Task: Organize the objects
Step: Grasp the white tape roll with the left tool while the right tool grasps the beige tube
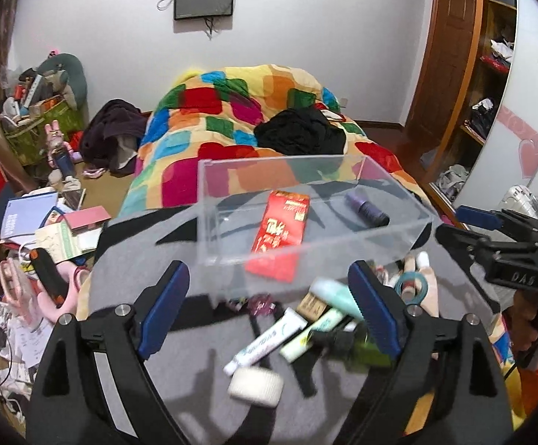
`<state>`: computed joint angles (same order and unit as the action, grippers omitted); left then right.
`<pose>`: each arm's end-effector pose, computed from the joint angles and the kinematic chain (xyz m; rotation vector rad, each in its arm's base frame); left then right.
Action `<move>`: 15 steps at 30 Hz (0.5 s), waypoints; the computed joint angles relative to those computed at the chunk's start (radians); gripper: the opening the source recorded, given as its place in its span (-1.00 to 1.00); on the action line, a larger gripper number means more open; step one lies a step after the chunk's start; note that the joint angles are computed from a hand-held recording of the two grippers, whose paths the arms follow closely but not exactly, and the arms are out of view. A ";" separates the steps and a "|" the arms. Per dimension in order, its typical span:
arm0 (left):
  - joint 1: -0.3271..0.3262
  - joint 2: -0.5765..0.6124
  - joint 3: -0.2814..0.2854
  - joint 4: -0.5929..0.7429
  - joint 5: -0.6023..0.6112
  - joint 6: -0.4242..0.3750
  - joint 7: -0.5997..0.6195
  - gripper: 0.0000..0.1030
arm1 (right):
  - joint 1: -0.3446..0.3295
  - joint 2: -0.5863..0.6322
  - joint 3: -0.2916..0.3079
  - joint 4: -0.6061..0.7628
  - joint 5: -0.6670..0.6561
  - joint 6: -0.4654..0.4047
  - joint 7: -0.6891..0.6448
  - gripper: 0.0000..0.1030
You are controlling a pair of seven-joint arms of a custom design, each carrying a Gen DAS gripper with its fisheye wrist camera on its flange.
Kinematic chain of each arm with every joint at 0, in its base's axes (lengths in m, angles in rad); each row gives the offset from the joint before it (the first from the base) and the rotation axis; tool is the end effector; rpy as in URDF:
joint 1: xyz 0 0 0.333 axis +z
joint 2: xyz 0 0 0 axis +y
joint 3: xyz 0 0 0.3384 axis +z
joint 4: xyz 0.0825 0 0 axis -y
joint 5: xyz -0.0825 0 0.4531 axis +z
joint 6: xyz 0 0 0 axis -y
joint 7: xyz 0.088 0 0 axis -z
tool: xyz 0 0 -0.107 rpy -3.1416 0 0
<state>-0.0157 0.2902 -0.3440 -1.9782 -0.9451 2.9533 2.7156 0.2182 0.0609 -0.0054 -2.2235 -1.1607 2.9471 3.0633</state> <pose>0.6720 -0.1819 0.3634 -1.2482 2.3033 -1.0313 0.5824 0.1875 0.3715 -1.5580 1.9038 -0.6842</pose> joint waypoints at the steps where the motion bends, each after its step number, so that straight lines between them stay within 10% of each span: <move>1: 0.006 -0.005 -0.005 -0.010 -0.013 0.006 0.010 0.73 | 0.001 -0.008 -0.001 -0.012 -0.008 -0.006 0.016 0.27; 15: 0.022 -0.014 0.004 -0.111 -0.162 0.021 0.108 0.73 | -0.039 0.010 -0.007 -0.096 0.055 0.026 0.096 0.27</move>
<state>0.0059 0.2764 -0.3403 -2.0888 -1.1071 2.9743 2.8236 0.1789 0.0711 -0.0128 -2.3199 -1.1057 2.9735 3.1597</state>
